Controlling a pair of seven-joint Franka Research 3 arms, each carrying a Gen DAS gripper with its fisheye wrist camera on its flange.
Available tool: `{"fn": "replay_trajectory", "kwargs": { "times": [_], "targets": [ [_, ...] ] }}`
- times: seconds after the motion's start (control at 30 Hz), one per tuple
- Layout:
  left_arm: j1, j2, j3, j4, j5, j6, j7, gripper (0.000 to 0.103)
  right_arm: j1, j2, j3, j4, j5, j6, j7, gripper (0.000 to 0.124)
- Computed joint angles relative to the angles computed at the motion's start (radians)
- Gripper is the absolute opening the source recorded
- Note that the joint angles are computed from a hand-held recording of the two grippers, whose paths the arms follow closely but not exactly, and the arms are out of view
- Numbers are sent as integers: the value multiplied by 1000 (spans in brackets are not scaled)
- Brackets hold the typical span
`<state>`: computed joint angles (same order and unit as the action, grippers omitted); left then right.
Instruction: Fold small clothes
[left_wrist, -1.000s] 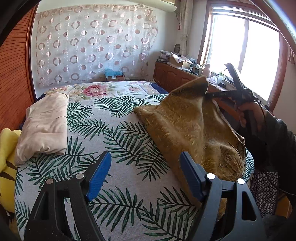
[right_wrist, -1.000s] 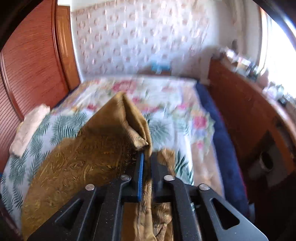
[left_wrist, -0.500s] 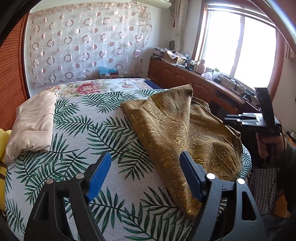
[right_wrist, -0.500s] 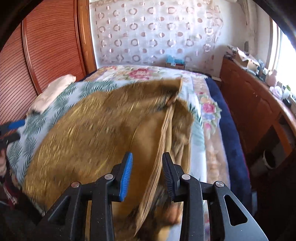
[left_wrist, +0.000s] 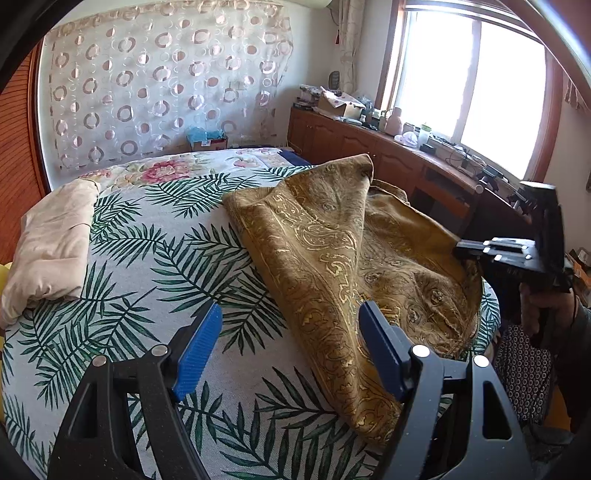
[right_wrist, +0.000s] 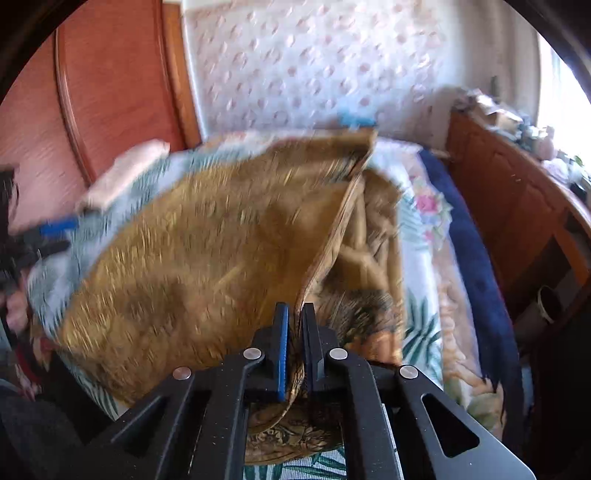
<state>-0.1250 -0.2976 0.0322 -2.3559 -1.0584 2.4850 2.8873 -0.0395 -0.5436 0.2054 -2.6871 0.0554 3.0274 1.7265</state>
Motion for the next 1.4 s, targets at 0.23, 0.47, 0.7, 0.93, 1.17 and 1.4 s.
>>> {"fn": "replay_trajectory", "kwargs": {
  "times": [0.23, 0.47, 0.7, 0.93, 1.17, 1.4],
  "targets": [
    [-4, -12, 2, -10, -1, -16, 2, 77, -69, -174, 1, -70, 18, -44, 5, 6],
    [-9, -9, -9, -19, 21, -16, -10, 77, -87, -152, 1, -63, -7, -116, 21, 6],
    [-13, -4, -7, -19, 23, -2, -23, 77, -103, -88, 23, 8, -49, -104, 104, 20],
    [-14, 5, -9, -17, 13, 20, -28, 77, -183, -36, 107, 36, -139, -46, 171, 34],
    [-13, 16, -14, -11, 13, 31, -33, 77, -218, 100, 132, 124, -207, 19, 192, 35],
    [-11, 28, -17, -10, -11, 59, -35, 77, -217, 312, 104, 332, -297, 24, 199, 37]
  ]
}}
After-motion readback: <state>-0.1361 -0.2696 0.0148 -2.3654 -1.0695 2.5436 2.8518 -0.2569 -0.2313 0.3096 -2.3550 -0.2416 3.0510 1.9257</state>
